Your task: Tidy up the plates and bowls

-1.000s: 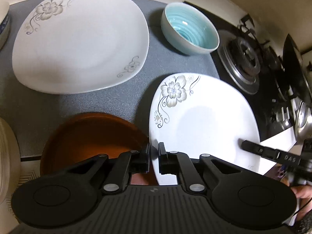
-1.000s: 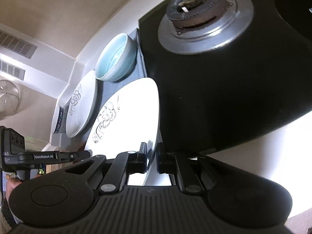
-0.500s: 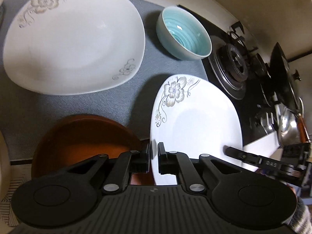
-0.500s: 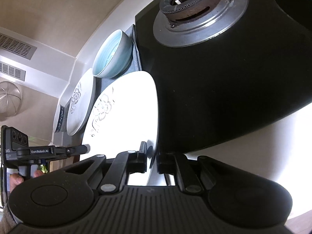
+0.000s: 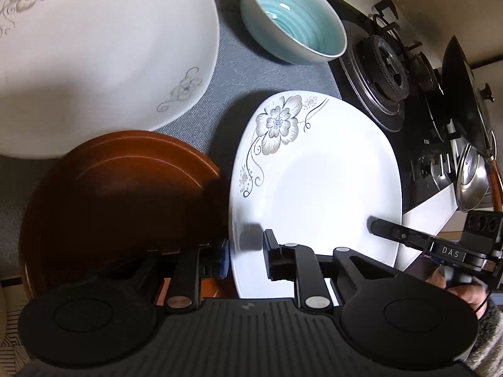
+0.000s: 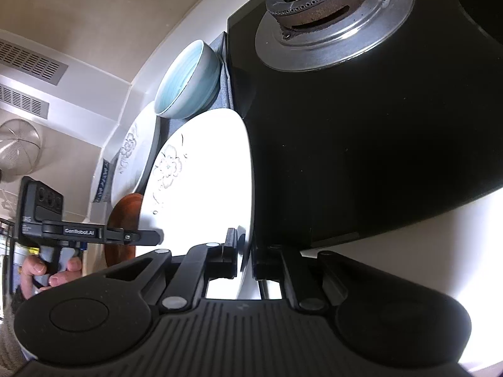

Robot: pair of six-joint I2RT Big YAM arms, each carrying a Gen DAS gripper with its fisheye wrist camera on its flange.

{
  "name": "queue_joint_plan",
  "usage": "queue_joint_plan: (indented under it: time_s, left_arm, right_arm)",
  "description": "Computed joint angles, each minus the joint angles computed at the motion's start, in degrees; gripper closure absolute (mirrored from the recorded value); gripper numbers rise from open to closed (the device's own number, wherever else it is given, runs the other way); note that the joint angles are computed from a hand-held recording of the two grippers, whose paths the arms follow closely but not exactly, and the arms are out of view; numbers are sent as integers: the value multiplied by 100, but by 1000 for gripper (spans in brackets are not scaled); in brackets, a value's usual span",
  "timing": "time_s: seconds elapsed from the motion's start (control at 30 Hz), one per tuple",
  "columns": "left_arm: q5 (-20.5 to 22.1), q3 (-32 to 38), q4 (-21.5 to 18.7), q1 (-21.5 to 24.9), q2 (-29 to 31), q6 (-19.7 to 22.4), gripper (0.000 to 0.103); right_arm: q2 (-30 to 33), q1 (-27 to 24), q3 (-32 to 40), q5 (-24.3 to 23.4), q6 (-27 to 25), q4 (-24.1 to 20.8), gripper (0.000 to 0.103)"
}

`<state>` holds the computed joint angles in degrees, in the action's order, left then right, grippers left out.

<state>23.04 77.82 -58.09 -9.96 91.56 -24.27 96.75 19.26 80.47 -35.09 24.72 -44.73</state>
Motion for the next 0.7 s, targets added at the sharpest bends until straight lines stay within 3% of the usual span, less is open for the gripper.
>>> queue_joint_plan:
  time_s: [0.2,0.3,0.7]
  left_arm:
    - [52,-213,247,41,-323,-320,84]
    - [-84,-209,261,42,-423,-327,84]
    - [72,-410,383,266,-874,-498,84]
  right_arm:
    - [-103,88,98,126,-68,-65,91]
    - [-111,125,158,97,-174,-111,91]
    - [-140,166,313,-45,-14,-41,90]
